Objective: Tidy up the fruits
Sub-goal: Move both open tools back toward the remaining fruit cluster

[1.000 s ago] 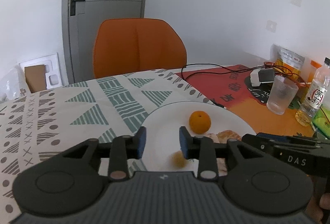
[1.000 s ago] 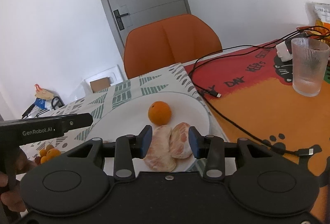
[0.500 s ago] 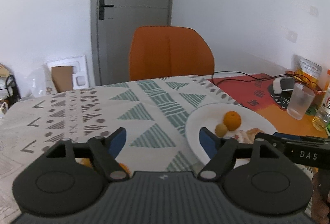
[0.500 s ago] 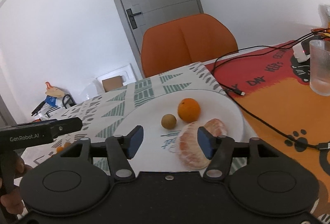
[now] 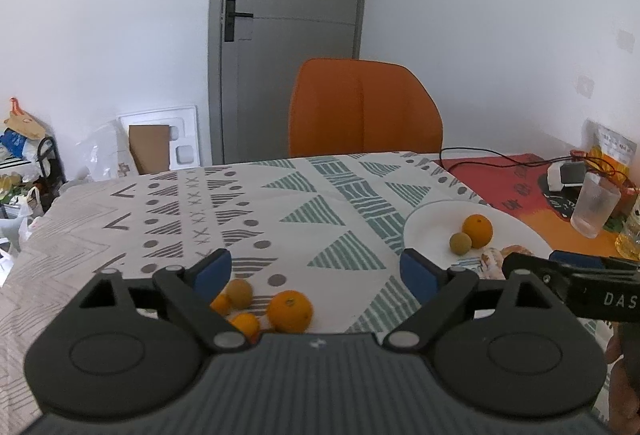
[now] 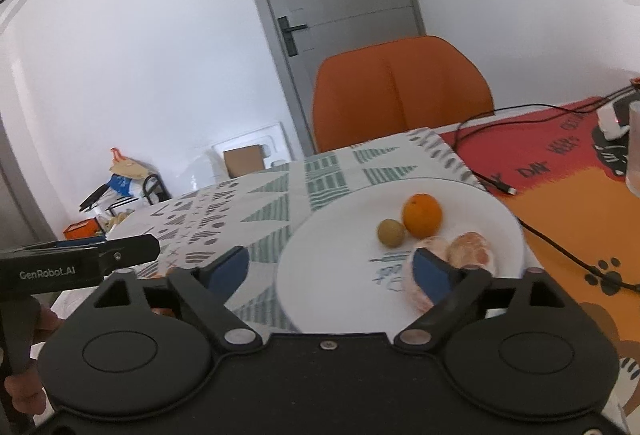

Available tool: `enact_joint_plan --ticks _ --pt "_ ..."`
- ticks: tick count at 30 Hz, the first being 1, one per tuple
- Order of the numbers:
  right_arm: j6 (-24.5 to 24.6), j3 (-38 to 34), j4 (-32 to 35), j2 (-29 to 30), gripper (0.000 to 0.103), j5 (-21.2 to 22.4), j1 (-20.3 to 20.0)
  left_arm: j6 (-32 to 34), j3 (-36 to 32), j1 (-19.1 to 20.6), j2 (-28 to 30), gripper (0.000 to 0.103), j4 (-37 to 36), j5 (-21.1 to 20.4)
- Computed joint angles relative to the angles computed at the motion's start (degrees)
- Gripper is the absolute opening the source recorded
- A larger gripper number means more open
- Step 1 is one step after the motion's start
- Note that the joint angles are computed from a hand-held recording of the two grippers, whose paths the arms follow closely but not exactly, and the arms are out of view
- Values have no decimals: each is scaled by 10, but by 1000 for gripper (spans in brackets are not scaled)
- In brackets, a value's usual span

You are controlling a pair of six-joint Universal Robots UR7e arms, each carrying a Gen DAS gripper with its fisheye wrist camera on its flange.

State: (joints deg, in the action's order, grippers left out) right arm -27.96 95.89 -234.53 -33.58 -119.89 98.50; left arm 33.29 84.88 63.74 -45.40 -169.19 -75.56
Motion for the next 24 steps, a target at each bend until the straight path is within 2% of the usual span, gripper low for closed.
enact_joint_plan --ticks 5,11,17,24 --pt "-8 -11 15 8 98 0 11 -10 1 10 -12 90 -8 -2" --pt "2 -23 39 16 98 8 17 -25 -5 21 -21 90 -18 0" --pt "-8 -42 62 30 98 9 26 -38 -10 33 -27 90 -24 2" --pt "-16 -62 97 43 98 14 30 -50 -18 50 -26 88 -20 -18"
